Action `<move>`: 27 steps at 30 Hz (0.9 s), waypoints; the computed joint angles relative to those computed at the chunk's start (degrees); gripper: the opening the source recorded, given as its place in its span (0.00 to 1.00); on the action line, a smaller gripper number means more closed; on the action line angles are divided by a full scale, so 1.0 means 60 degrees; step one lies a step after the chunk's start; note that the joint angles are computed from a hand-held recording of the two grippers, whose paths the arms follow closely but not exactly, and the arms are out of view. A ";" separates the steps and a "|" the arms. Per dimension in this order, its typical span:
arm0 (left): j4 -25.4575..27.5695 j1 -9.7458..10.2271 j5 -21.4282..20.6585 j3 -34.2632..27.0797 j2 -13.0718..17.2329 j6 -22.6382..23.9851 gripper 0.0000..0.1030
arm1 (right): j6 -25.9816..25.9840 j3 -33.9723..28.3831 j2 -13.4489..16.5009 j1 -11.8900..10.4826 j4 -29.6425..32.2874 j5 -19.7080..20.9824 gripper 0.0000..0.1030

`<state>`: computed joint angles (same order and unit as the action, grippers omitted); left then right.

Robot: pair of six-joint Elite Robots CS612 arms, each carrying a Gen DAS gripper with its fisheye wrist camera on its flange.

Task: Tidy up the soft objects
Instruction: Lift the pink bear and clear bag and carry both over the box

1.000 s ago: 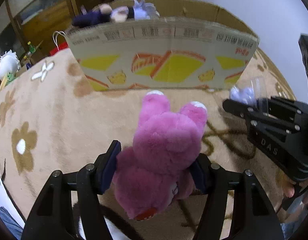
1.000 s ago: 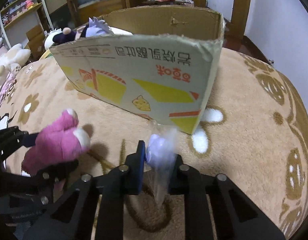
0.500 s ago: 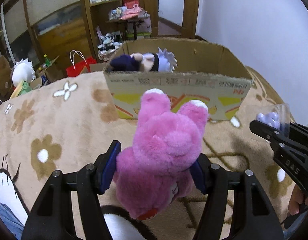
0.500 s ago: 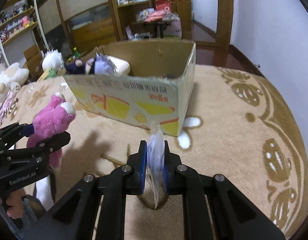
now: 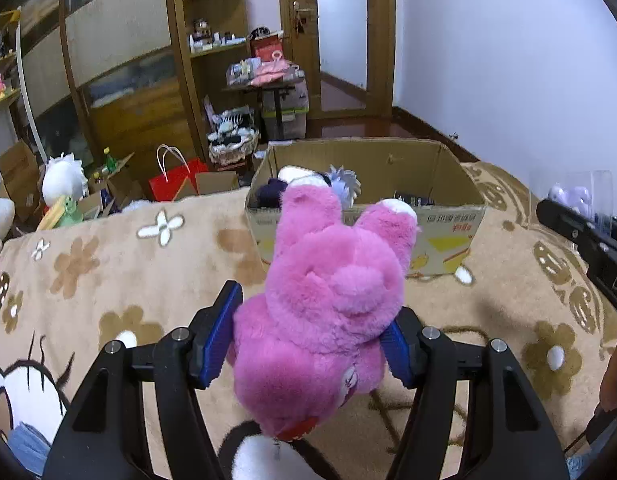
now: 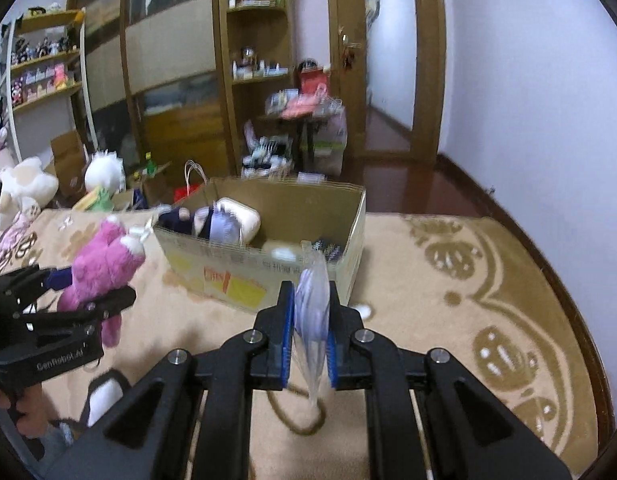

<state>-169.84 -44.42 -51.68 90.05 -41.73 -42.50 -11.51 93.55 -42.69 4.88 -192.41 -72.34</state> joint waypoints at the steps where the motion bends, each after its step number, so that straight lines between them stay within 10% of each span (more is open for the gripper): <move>1: -0.0109 -0.0010 0.0050 0.0000 -0.0013 0.0114 0.62 | 0.0075 0.0008 -0.0010 -0.0002 -0.0177 0.0002 0.14; 27: -0.0773 0.0559 -0.0148 -0.1443 0.0482 0.2649 0.62 | 0.0577 -0.1261 0.0605 0.0105 -0.0976 -0.0363 0.14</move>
